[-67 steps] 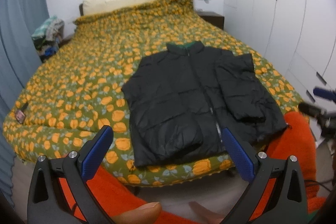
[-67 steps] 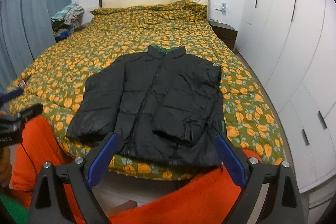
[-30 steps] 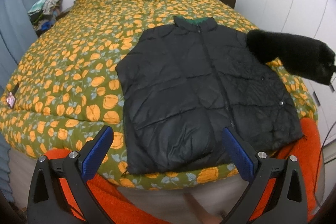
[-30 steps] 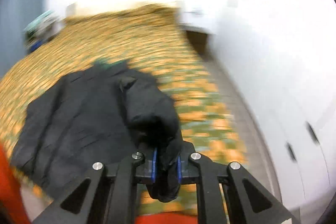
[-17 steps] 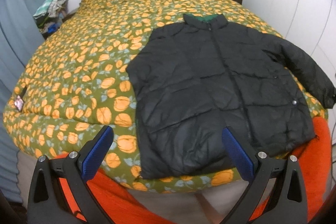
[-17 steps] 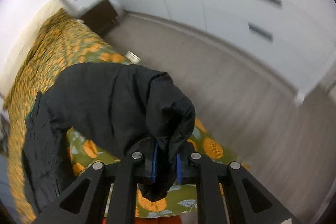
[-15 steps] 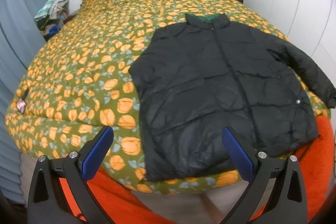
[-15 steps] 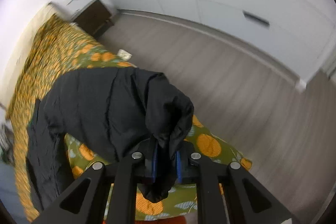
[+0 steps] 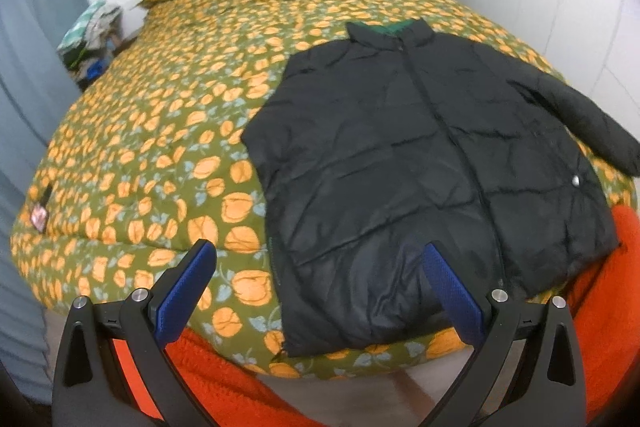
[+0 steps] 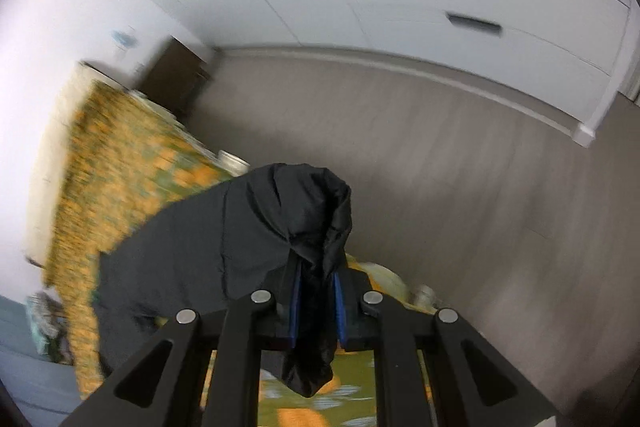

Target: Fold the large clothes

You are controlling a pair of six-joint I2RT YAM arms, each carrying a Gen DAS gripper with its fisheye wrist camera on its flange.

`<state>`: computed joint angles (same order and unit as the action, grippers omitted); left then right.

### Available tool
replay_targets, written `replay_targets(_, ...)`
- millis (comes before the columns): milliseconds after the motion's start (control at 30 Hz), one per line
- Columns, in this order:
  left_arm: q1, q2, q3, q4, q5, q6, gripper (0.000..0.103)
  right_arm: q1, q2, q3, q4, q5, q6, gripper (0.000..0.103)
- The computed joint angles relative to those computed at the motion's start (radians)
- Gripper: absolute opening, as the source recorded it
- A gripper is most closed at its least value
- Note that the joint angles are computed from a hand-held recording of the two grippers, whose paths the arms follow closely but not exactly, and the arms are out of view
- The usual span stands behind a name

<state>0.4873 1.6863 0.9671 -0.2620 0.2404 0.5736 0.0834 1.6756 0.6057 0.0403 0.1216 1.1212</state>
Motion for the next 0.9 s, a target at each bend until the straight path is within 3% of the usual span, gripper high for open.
replay_targets(100, 0.012, -0.017, -0.02, -0.007, 0.041, 0.092, 0.103, 0.034, 0.119, 0.024, 0.023, 0.034, 0.0, 0.022)
replay_targets(167, 0.034, -0.018, -0.012, -0.041, 0.089, 0.165, 0.103, 0.07, 0.125, 0.017, 0.011, 0.089, 0.009, 0.035)
replay_targets(233, 0.052, -0.011, 0.0, -0.083, 0.142, 0.25, 0.103, 0.112, 0.122, 0.029, -0.033, 0.135, 0.014, 0.062)
replay_targets(333, 0.034, 0.007, -0.017, -0.116, 0.16, 0.421, 0.103, 0.208, 0.063, 0.054, -0.136, 0.224, 0.017, 0.064)
replay_targets(467, -0.062, 0.033, -0.152, 0.061, 0.113, 0.585, 0.103, 0.348, -0.031, 0.11, -0.284, 0.327, 0.021, 0.064)
replay_targets(567, -0.133, 0.148, -0.144, 0.186, 0.036, 0.556, 0.103, 0.451, -0.012, 0.202, -0.313, 0.354, 0.013, 0.064)
replay_targets(633, -0.152, 0.25, -0.061, 0.172, 0.007, 0.504, 0.103, 0.526, 0.018, 0.276, -0.322, 0.368, -0.011, 0.064)
replay_targets(667, -0.15, 0.289, -0.002, 0.113, 0.016, 0.484, 0.099, 0.56, 0.033, 0.302, -0.326, 0.377, -0.016, 0.064)
replay_targets(733, -0.131, 0.352, 0.119, -0.051, 0.079, 0.474, 0.054, 0.641, 0.091, 0.405, -0.348, 0.391, -0.072, 0.064)
replay_targets(767, -0.127, 0.353, 0.127, -0.048, 0.078, 0.455, 0.032, 0.667, 0.118, 0.445, -0.358, 0.396, -0.09, 0.064)
replay_targets(800, -0.122, 0.344, 0.122, -0.029, 0.08, 0.436, 0.022, 0.699, 0.139, 0.48, -0.371, 0.405, -0.106, 0.064)
replay_targets(900, -0.053, 0.32, 0.193, -0.106, 0.163, 0.34, 0.017, 0.786, 0.217, 0.6, -0.395, 0.423, -0.147, 0.064)
